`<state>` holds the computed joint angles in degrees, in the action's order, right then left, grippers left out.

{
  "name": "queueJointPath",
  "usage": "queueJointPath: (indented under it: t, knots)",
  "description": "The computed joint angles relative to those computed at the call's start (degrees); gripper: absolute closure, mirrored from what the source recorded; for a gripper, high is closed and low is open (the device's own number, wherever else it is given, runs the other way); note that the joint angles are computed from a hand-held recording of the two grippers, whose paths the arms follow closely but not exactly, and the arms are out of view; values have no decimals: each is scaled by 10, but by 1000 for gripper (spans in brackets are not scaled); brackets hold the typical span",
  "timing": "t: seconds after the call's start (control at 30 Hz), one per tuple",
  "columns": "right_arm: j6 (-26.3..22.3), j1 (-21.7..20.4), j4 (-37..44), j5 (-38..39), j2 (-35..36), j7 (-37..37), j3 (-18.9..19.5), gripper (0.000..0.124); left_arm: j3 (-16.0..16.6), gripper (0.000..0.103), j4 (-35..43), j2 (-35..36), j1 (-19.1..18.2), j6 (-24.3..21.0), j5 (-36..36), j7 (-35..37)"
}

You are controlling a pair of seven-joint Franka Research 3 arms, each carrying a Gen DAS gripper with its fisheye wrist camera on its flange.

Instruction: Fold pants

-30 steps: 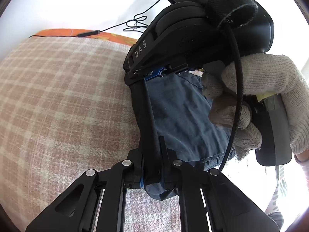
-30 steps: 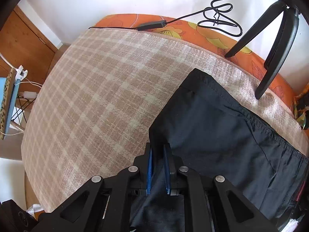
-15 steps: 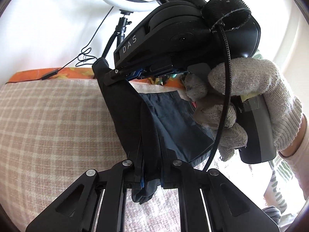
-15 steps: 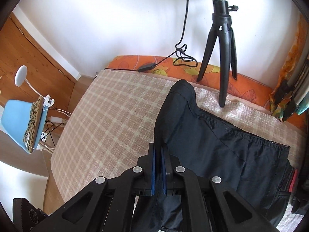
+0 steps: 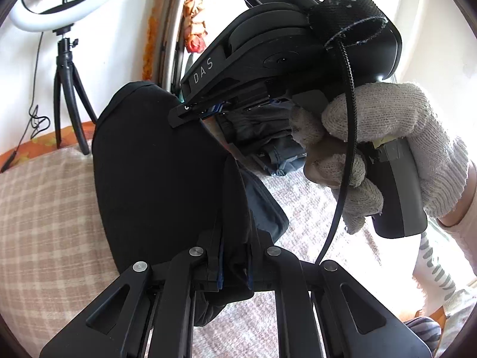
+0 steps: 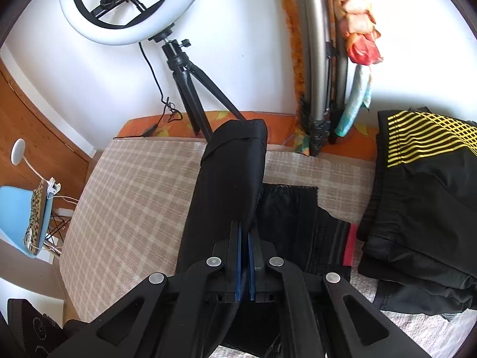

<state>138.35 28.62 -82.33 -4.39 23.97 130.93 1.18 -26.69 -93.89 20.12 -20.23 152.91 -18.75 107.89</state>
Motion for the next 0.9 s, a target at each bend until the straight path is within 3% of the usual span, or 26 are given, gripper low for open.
queueJointPath:
  t: [0.13, 0.23, 0.3, 0.4, 0.53, 0.73, 0.77, 0.9]
  knots:
    - [24, -6, -77, -8, -31, 14, -7, 123, -16, 91, 21, 8, 9, -56, -24, 20]
    - [47, -16, -126, -4, -47, 23, -6, 123, -25, 90, -13, -31, 36, -74, -91, 69]
    - [66, -22, -153, 1, -57, 26, -3, 123, -13, 91, -46, -67, 40, -75, -116, 87]
    - [83, -27, -180, 2, -68, 23, -1, 123, 25, 91, -70, -87, 24, -53, -80, 85]
    - [87, -27, -189, -14, -71, 44, -8, 123, 53, 91, -32, -47, 6, -61, -17, 18]
    - [32, -14, -176, -74, -68, 63, -17, 118, 42, 91, 15, 17, -2, -85, 30, -9]
    - [23, -11, -176, -89, -72, 68, -18, 111, 39, 91, 14, 21, -4, -81, 38, -7]
    - [53, -25, -225, -76, -112, 73, -4, 96, 31, 91, 14, 30, -6, -74, 55, -9]
